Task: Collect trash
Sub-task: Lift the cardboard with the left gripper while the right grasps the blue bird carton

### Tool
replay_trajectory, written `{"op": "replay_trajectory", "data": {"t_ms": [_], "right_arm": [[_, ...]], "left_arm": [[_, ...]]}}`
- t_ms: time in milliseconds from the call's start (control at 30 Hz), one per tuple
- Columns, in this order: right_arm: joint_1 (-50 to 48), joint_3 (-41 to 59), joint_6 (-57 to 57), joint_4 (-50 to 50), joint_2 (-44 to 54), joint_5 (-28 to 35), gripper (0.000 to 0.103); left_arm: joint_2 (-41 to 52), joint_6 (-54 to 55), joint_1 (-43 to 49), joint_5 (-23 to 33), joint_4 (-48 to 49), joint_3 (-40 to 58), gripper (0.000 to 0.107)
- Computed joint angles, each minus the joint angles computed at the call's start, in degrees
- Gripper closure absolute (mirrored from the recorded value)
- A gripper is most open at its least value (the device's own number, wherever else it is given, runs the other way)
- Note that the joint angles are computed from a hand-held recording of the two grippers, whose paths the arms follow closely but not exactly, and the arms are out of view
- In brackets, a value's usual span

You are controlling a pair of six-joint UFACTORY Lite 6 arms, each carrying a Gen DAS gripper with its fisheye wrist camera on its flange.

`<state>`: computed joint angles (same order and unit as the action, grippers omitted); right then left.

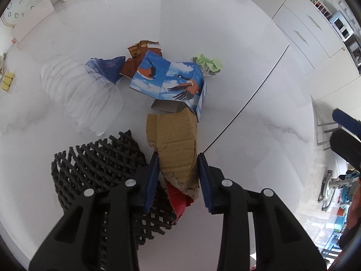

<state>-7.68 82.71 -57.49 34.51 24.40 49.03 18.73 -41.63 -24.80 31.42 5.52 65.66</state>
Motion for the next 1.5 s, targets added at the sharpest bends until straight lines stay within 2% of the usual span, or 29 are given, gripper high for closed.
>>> {"op": "replay_trajectory", "data": {"t_ms": [167,433,633,800,833,900,933,967,1100,1200,1400,1500], "right_arm": [[4.2,4.4,-2.2,0.1,4.1,-0.4,0.003],[14.8,16.9,-6.8,-4.1,14.0,0.3,0.019],[22.1,25.4,-9.9,-9.4,21.6,1.6,0.021],[26.7,29.0,-8.4,-16.9,26.4,-1.4,0.021],[27.2,29.2,-8.4,-17.6,27.1,-1.9,0.023],[27.8,32.5,-7.4,-19.2,29.6,0.5,0.041],[27.8,34.7,-6.8,-19.7,31.0,2.6,0.054],[27.7,34.8,-6.5,-19.6,31.0,2.8,0.053],[25.6,29.9,-7.8,-15.3,25.9,3.1,0.054],[21.6,22.5,-9.0,-10.1,18.2,3.6,0.054],[5.4,1.2,-11.5,-2.9,-3.4,4.4,0.054],[-5.4,-4.6,-13.7,-2.3,-10.2,6.6,0.054]], "left_arm": [[-9.2,0.7,0.5,-0.8,0.9,-7.6,0.074],[-24.3,3.1,1.0,4.0,0.0,-14.5,0.074],[-28.8,3.1,2.0,6.9,0.6,-14.8,0.074],[-31.7,2.6,3.3,6.7,1.1,-18.1,0.074],[-32.2,2.9,3.8,6.5,0.7,-18.7,0.074],[-31.9,2.9,4.6,5.7,0.8,-19.5,0.074],[-32.2,3.0,4.8,5.7,0.7,-19.8,0.074],[-32.3,3.1,4.9,5.9,0.8,-19.7,0.074],[-32.7,1.3,3.1,6.7,2.8,-19.1,0.074],[-33.2,-0.3,0.1,8.2,3.9,-18.0,0.074],[-28.6,-4.8,-11.7,9.7,6.7,-11.9,0.074],[-22.4,-6.0,-19.8,9.8,6.7,-5.3,0.074]]}}
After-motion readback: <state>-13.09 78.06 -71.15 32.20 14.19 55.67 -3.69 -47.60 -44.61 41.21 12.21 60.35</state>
